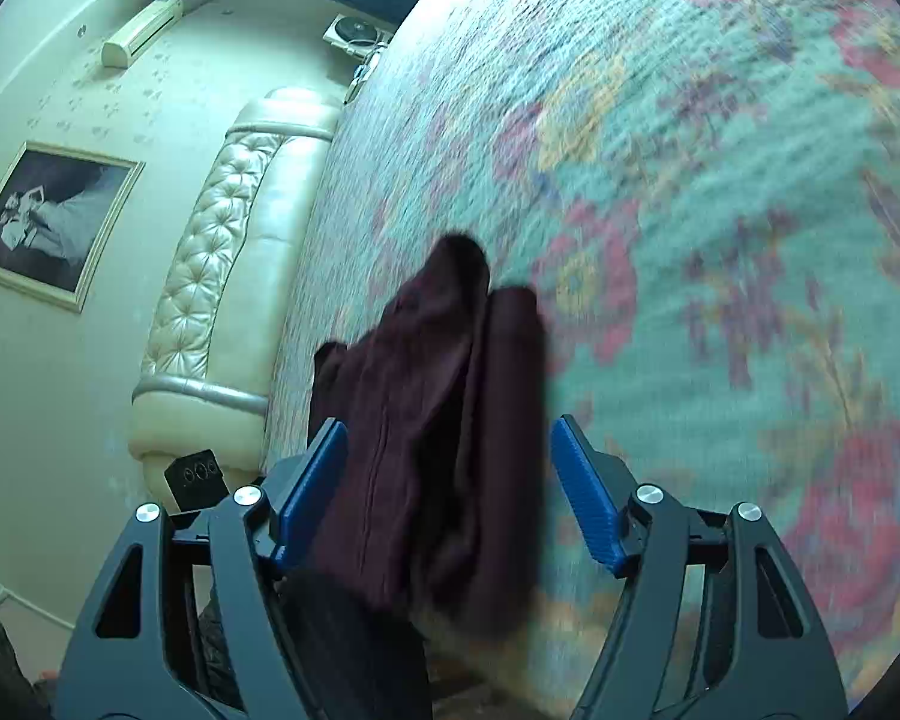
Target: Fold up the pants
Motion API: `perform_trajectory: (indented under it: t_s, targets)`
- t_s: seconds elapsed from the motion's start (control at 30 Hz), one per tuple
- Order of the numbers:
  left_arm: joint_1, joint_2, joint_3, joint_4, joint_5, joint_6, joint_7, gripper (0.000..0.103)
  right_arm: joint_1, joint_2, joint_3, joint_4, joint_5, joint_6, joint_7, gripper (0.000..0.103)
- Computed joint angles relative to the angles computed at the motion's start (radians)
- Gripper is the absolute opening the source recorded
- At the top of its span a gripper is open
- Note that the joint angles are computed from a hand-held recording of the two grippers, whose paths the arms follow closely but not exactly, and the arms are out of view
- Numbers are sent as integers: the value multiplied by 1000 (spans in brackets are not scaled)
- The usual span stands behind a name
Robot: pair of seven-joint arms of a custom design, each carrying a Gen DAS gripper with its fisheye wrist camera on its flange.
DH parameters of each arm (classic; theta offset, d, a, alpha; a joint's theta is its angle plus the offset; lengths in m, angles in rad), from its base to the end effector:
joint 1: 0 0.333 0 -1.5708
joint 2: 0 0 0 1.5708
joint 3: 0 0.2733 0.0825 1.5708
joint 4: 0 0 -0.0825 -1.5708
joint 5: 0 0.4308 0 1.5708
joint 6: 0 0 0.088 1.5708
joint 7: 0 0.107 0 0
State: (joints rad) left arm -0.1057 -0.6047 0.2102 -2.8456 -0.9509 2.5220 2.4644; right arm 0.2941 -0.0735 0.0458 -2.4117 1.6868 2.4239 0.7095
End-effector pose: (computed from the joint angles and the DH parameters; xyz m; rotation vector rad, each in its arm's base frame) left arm 0.4116 0.0337 0.3153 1.9613 -2.1107 1.1788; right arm 0.4980 0.1801 0.2760 -1.3650 1.6106 0.5710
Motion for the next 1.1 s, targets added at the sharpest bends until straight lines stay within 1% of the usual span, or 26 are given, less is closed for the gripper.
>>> perform_trajectory:
  t_s: [0.03,0.1,0.17,0.23,0.27,0.3,0.33,0.37,0.4,0.43,0.5,0.53,0.6,0.67,0.7,0.8,0.87,0.97,1.0,1.1]
  targets:
    - [-19,79,26,57,-26,-25,7,82,-1,43,-2,41,-5,-18,5,70]
    - [-21,182,36,134,-78,-70,31,82,-6,108,9,103,-21,-16,21,70]
    - [-14,276,19,204,-109,-85,26,82,-15,161,22,154,-44,-23,31,70]
    - [1,358,19,271,-148,-165,27,82,-20,190,40,189,-62,-9,35,71]
    - [9,386,10,293,-162,-184,26,82,-22,198,47,198,-71,-4,32,72]
    - [17,407,-3,310,-172,-185,27,82,-23,206,54,209,-87,5,30,72]
    - [23,426,-19,325,-182,-180,27,82,-22,211,61,217,-98,15,29,71]
    - [32,434,-34,332,-191,-176,28,81,-18,214,68,223,-119,36,37,63]
    - [40,436,-51,335,-196,-160,29,66,-15,221,72,230,-150,47,58,54]
    - [48,440,-80,337,-165,-117,1,55,-16,229,76,237,-166,44,74,40]
    - [68,444,-121,340,-126,-80,-33,42,-21,229,86,232,-133,47,51,32]
    - [76,432,-143,331,-108,-55,-35,39,-25,224,88,226,-109,37,33,26]
    - [91,406,-177,314,-88,-18,-48,28,-20,202,93,210,-81,54,9,24]
    - [92,381,-189,304,-81,1,-61,21,-3,182,98,211,-78,94,-2,22]
    - [89,373,-186,305,-92,0,-61,19,2,174,98,211,-70,106,-14,22]
    - [78,365,-196,318,-77,38,-87,17,16,163,94,228,-58,132,-41,21]
    - [73,388,-191,354,-72,53,-89,17,17,179,88,262,-34,141,-63,21]
    - [83,458,-187,449,-79,49,-78,17,6,241,85,348,-34,142,-56,21]
    - [88,476,-195,475,-80,54,-78,17,0,268,86,382,-34,138,-51,21]
    - [111,568,-222,579,-33,74,-108,17,-18,360,99,494,-78,148,-16,21]
